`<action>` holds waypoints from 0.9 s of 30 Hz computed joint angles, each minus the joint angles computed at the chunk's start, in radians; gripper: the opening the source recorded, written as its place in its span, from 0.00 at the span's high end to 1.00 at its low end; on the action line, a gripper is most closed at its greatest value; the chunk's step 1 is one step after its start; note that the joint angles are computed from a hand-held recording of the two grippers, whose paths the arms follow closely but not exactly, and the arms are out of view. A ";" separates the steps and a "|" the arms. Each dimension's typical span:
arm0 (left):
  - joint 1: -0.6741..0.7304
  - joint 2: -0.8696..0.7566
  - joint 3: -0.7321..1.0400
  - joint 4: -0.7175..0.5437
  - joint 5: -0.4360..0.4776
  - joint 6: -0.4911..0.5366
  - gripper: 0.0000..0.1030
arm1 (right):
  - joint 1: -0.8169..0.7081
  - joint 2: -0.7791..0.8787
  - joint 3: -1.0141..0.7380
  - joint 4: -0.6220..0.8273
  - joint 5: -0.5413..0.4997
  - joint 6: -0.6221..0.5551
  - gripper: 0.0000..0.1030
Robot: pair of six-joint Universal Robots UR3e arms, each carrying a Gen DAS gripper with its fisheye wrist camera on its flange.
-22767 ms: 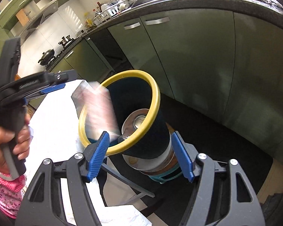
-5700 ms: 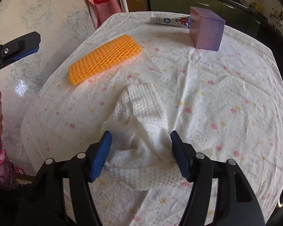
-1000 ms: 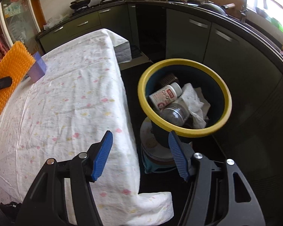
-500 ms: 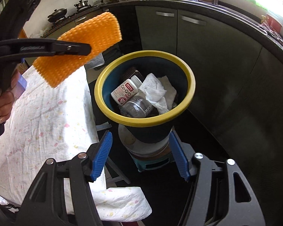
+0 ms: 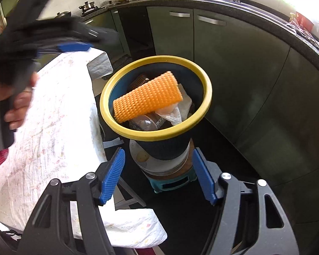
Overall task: Collect trash
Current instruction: 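Carry the orange scrubber over the bin and open the left gripper, then close the right gripper around the pink box and lift it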
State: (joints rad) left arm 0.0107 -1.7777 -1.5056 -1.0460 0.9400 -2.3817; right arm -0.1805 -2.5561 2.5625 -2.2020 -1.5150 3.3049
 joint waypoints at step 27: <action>1.230 -0.100 0.030 -0.138 -0.250 0.502 0.05 | 0.727 1.211 -0.946 -0.307 -0.220 0.125 0.39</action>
